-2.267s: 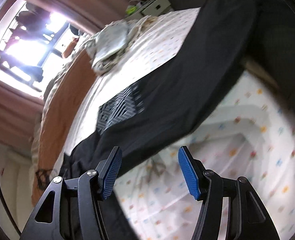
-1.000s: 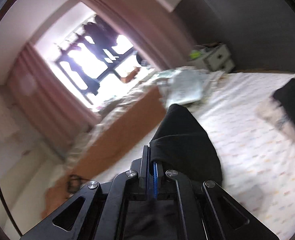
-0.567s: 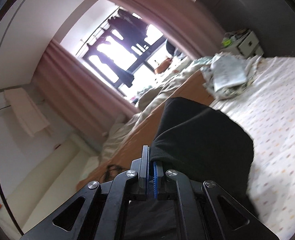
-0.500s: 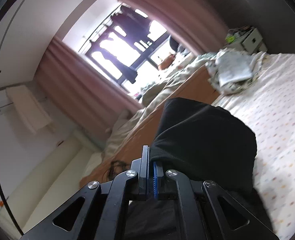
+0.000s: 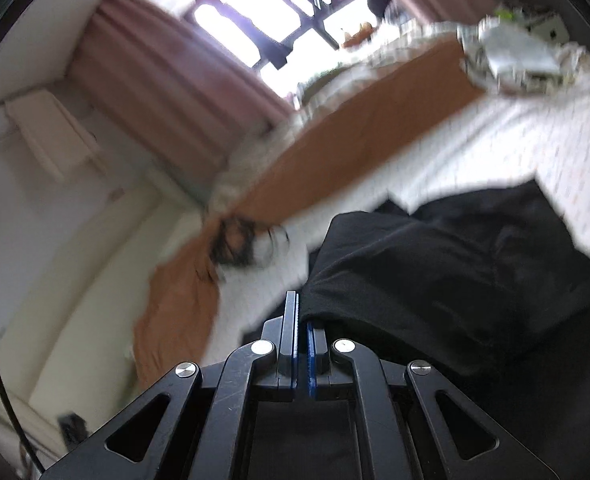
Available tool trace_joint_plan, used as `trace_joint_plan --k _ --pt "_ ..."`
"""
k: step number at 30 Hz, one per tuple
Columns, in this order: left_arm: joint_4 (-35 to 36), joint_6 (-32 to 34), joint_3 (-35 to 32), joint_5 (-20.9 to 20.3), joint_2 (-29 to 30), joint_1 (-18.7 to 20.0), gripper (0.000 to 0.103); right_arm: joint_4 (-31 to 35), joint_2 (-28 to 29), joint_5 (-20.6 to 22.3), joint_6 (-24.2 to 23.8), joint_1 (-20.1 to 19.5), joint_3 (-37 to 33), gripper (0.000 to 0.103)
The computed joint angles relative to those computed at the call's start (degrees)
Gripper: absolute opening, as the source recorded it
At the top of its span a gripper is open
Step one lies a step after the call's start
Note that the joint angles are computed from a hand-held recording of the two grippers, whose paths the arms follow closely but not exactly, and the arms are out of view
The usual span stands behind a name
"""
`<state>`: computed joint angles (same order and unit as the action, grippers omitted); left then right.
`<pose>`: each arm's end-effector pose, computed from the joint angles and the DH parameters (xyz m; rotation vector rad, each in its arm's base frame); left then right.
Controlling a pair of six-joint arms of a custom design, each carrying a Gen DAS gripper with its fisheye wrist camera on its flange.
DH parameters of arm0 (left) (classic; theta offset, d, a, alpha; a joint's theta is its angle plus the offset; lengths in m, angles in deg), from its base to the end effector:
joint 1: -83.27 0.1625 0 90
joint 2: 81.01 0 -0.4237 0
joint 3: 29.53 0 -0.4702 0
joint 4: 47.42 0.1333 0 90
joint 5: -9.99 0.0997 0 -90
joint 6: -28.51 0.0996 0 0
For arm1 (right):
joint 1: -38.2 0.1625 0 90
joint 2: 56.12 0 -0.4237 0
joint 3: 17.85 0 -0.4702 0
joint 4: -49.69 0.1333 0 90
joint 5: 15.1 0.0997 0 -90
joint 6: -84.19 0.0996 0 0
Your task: Fold large clothes
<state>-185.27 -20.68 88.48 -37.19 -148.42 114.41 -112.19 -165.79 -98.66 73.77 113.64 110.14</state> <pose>-0.3730 -0.4602 0.1126 0.2395 2.5462 -0.7754 0.0286 -0.4647 0.4351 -0.0210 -2.7182 1.3720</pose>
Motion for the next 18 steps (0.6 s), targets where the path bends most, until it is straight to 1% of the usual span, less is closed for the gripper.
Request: trace_joint_plan --k 1,2,3,4,5,7,9,11,13,14,15,18 --pt "-0.03 -0.27 -0.20 -0.17 0.33 0.03 0.091 5.18 1.78 -2.63 0.19 0.53 -1.79 0.013" --pt "-0.17 -0.43 -0.42 -0.38 0.67 0.03 0.091 10.25 3.18 -4.20 0.91 0.72 -3.22 0.027" --pt "-0.51 -0.45 -0.73 -0.66 1.14 -0.04 0.091 13.62 4.03 -4.61 1.34 0.43 -4.34 0.036" --pt "-0.91 -0.28 -1.14 -0.90 1.76 -0.25 0.091 16.35 4.39 -5.06 1.72 0.15 -4.78 0.050" --pt "-1.14 0.03 -1.46 -1.00 2.22 -0.44 0.091 17.34 4.21 -6.25 1.76 0.23 -4.66 0.054" --pt "-1.09 0.80 -2.77 -1.05 3.79 -1.21 0.091 17.69 2.90 -8.93 1.49 0.90 -3.69 0.055" --pt "-1.14 1.77 -4.01 -1.31 5.17 -1.86 0.091 19.28 1.03 -7.60 1.24 0.11 -3.39 0.059" --pt "-1.51 2.89 -5.37 -1.48 6.71 -2.64 0.091 20.73 -2.10 -5.40 1.16 -1.46 -2.35 0.063" --pt "-2.27 4.25 -6.80 -1.74 8.42 -3.54 0.091 22.02 -4.92 -4.18 0.75 -3.08 -1.86 0.066" --pt "-2.62 4.78 -7.38 -1.93 9.10 -3.83 0.091 22.80 -6.63 -3.38 0.43 -4.30 -1.37 0.066" --pt "-3.09 5.42 -8.12 -2.24 10.01 -4.24 0.091 22.71 -7.20 -3.50 1.03 -4.29 -0.99 0.066" --pt "-4.83 7.70 -10.16 -3.37 12.60 -5.32 0.091 23.49 -10.07 -2.07 0.88 -7.03 -1.05 0.066"
